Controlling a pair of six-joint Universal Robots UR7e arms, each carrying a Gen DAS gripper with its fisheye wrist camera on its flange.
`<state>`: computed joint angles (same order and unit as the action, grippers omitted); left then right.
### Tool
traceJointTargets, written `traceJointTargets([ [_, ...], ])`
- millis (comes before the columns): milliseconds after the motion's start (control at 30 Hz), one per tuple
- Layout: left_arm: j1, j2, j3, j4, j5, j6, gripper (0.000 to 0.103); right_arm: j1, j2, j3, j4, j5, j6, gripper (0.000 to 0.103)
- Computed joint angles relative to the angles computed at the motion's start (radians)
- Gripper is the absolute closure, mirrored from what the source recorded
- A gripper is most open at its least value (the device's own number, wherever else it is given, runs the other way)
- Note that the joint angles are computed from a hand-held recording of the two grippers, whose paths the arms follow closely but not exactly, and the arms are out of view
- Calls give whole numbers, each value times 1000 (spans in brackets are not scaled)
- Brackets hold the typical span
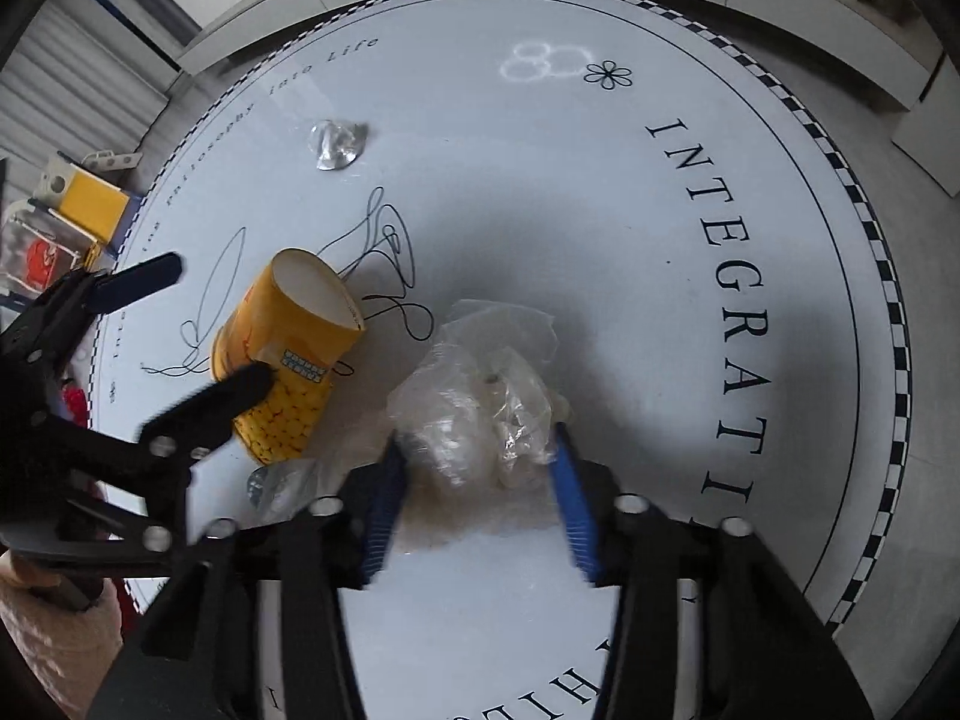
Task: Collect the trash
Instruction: 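Grasp the yellow paper cup with the left tool while the right tool grasps the plastic bag, then carry paper cup and plastic bag to the black bin and open both tools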
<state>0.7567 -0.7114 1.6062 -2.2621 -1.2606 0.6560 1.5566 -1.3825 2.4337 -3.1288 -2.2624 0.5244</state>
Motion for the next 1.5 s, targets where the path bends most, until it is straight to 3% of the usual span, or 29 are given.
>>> traceJointTargets([
  [133, -1, 36, -30, 79, 11, 62, 6, 8, -3, -3, 16, -20, 1, 64],
  [300, -10, 86, -36, 80, 111, 126, 6, 9, -5, 0, 10, -19, -9, 64],
  [400, 7, 106, -69, 99, 88, 85, 5, 11, -5, -2, 13, -24, -15, 64],
  [467, 26, 115, -102, 137, 42, 25, 16, 18, -8, -3, 22, -34, -12, 65],
  [533, 26, 106, -80, 78, 65, 19, 17, 30, -8, -7, 33, -56, -3, 68],
  [633, 39, 97, -85, 95, 68, -30, 17, 53, -14, -13, 42, -77, -1, 69],
  [867, 67, 11, -79, 102, 45, -34, 17, 152, -16, -58, 120, -150, 39, 69],
  [1067, 81, -94, -38, 84, 46, -48, 17, 261, 44, -138, 189, -203, 69, 69],
  [1500, 192, -340, 49, 68, 132, -60, 17, 425, 347, -406, 256, -174, -7, 69],
])
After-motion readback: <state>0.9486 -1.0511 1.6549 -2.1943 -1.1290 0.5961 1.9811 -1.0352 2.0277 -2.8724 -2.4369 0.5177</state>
